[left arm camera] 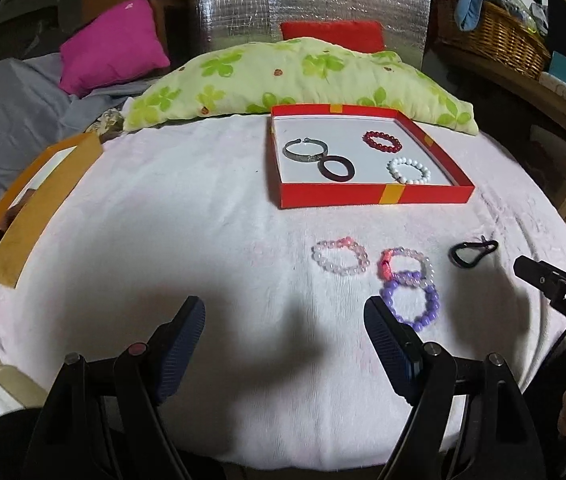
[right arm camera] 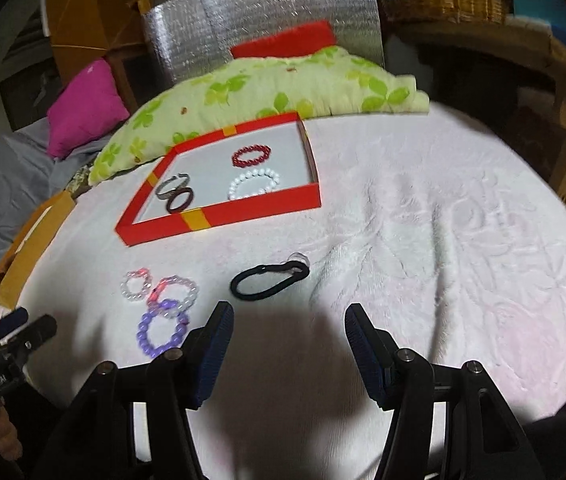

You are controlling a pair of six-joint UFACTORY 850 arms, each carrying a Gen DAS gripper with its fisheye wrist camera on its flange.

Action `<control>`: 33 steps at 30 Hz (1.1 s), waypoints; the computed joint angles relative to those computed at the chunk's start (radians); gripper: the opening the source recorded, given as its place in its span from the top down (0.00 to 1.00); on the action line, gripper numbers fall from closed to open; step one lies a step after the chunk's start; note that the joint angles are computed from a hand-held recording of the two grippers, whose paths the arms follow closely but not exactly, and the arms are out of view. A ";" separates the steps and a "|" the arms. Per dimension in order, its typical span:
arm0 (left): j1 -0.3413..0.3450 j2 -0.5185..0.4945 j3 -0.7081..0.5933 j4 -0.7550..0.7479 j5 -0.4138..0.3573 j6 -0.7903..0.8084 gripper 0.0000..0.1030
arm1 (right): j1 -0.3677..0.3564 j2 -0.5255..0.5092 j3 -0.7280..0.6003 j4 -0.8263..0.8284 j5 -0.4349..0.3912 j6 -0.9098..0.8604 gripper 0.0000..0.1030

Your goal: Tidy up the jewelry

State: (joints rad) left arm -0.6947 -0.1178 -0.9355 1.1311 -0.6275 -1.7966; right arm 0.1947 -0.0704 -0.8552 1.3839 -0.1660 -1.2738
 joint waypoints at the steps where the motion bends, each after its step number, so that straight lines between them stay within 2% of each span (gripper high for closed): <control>1: 0.005 -0.009 -0.008 0.002 0.001 0.003 0.20 | -0.005 -0.014 -0.012 -0.009 -0.011 0.016 0.40; 6: 0.009 -0.032 -0.022 0.043 0.027 -0.024 0.20 | -0.011 -0.068 -0.059 0.065 -0.015 -0.061 0.40; 12: 0.030 -0.066 -0.044 0.033 0.042 -0.005 0.20 | -0.028 -0.127 -0.108 0.008 -0.060 0.028 0.45; 17: 0.058 -0.095 -0.071 0.030 0.059 0.014 0.20 | -0.031 -0.149 -0.127 0.066 -0.074 -0.014 0.48; 22: 0.090 -0.124 -0.099 0.045 0.091 0.029 0.21 | -0.026 -0.176 -0.153 0.048 -0.085 0.015 0.50; 24: 0.105 -0.133 -0.104 0.049 0.114 0.020 0.21 | -0.020 -0.191 -0.167 -0.003 -0.087 0.059 0.53; 25: 0.110 -0.136 -0.104 0.049 0.124 0.017 0.24 | -0.015 -0.199 -0.175 -0.053 -0.082 0.104 0.54; 28: 0.131 -0.152 -0.109 0.017 0.172 0.038 0.34 | -0.003 -0.219 -0.190 -0.160 -0.068 0.205 0.64; 31: 0.145 -0.171 -0.116 -0.027 0.214 0.071 0.37 | 0.007 -0.222 -0.192 -0.170 -0.047 0.208 0.71; 33: 0.146 -0.179 -0.120 -0.021 0.231 0.073 0.38 | 0.010 -0.223 -0.191 -0.157 -0.048 0.190 0.80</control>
State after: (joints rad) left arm -0.5490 -0.2964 -1.0555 1.1105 -0.3969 -1.7236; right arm 0.2043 -0.2937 -1.0463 1.2273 -0.2140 -1.0834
